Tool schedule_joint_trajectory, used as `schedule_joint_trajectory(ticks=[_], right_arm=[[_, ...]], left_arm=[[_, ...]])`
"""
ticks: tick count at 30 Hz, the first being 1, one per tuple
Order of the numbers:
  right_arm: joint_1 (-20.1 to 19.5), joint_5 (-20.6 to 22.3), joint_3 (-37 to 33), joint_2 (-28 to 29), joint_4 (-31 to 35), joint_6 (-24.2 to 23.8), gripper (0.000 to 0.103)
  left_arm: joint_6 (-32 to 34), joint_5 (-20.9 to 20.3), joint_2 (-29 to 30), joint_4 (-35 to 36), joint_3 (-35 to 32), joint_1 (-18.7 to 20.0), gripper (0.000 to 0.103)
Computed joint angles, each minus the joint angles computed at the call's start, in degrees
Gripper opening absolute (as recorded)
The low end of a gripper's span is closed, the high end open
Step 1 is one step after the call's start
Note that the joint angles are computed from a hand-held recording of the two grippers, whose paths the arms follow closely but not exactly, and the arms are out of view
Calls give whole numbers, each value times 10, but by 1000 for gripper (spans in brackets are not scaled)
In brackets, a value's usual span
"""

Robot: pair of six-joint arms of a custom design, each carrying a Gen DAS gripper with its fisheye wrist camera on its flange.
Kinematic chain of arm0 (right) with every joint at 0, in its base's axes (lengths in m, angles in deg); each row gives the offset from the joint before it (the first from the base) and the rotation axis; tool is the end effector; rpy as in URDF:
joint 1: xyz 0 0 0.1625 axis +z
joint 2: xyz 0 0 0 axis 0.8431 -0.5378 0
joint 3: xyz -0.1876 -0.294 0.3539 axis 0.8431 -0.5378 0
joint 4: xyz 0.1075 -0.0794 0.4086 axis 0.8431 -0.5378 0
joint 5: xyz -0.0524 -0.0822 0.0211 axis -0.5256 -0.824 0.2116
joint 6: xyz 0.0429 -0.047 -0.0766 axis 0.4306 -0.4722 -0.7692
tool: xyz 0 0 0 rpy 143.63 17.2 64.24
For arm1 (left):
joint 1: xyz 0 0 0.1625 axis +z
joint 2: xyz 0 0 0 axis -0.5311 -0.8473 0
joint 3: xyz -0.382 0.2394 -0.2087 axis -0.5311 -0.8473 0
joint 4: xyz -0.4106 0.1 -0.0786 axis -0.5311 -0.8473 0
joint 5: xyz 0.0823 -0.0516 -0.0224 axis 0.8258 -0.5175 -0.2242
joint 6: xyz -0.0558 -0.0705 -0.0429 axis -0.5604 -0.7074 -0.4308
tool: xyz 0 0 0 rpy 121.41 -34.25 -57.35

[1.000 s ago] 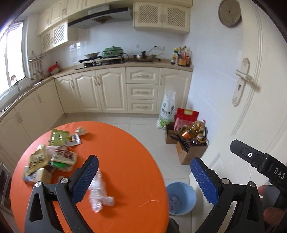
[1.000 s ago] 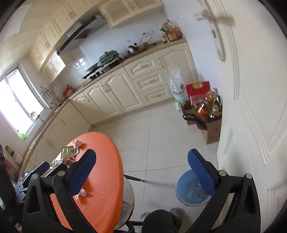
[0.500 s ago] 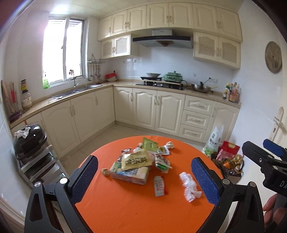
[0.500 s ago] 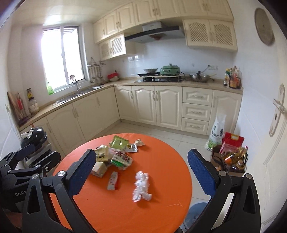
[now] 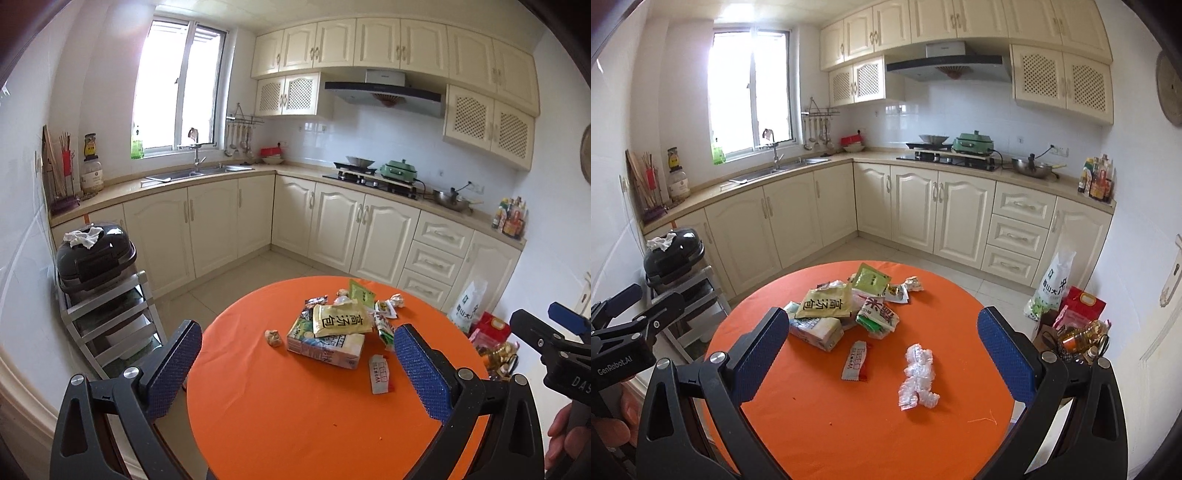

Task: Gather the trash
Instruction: 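Return both grippers to the table, then grasp the crumpled clear plastic with right while left grasps the white wrapper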

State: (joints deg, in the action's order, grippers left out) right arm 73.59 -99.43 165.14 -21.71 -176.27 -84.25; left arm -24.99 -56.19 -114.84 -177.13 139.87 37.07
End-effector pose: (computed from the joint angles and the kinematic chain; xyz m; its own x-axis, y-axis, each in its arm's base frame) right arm 0.3850 -0.3721 0.3235 -0.7488 0.1301 0.6499 -0.4968 0.5388 -0.6803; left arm -0.3930 -0.2548 0.3446 -0.7659 0.1683 -0.6205 0.6098 0.4959 -0.6183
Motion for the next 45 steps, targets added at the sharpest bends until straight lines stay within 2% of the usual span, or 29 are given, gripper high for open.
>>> schedule_joint_trajectory(ticks=[4, 8, 13, 16, 18, 21, 23, 25, 26, 27, 29, 34, 35, 36, 37, 40, 42, 43, 44, 45], right_arm=[[-44, 17, 26, -19, 53, 49, 103], [-102, 45, 46, -28, 95, 78, 103], [-169, 83, 56, -17, 111, 83, 103], [-205, 102, 54, -3, 109, 79, 97], [-223, 107, 49, 8, 113, 78, 83], [-250, 130, 47, 16, 130, 76, 71], [-250, 126, 51, 26, 100, 44, 65], [-252, 134, 56, 29, 75, 20, 51], [-253, 134, 59, 29, 63, 7, 35], [-255, 144, 61, 24, 62, 3, 23], [-264, 166, 63, 11, 70, 6, 22], [-274, 189, 76, -15, 58, 8, 22], [-274, 190, 77, -20, 57, 7, 22], [-274, 190, 79, -24, 56, 6, 22], [-276, 192, 78, -28, 55, 4, 22], [-276, 199, 79, -39, 53, -1, 22], [-275, 200, 78, -43, 52, -7, 22], [-275, 202, 79, -44, 51, -7, 22], [-275, 204, 79, -46, 49, -6, 22], [-274, 205, 81, -47, 47, -6, 22]], left_arm=[[42, -35, 29, -44, -5, 37, 102], [81, -67, 67, -79, -23, 74, 102], [125, -103, 108, -114, -43, 115, 102], [160, -119, 132, -123, -63, 139, 102], [179, -127, 148, -126, -80, 156, 102], [209, -139, 171, -130, -107, 181, 102], [228, -143, 183, -130, -123, 195, 102], [246, -147, 199, -133, -140, 208, 102], [256, -150, 206, -134, -149, 214, 102], [266, -153, 213, -137, -157, 219, 102], [288, -155, 230, -148, -170, 228, 102], [334, -166, 279, -171, -206, 255, 99], [342, -165, 291, -171, -218, 264, 97], [347, -167, 302, -167, -226, 271, 86], [345, -174, 313, -160, -231, 276, 69], [362, -159, 335, -171, -254, 289, 65], [371, -161, 341, -173, -266, 296, 58], [381, -166, 343, -187, -266, 298, 45], [393, -166, 343, -199, -265, 299, 22], [406, -173, 343, -203, -266, 300, 18]])
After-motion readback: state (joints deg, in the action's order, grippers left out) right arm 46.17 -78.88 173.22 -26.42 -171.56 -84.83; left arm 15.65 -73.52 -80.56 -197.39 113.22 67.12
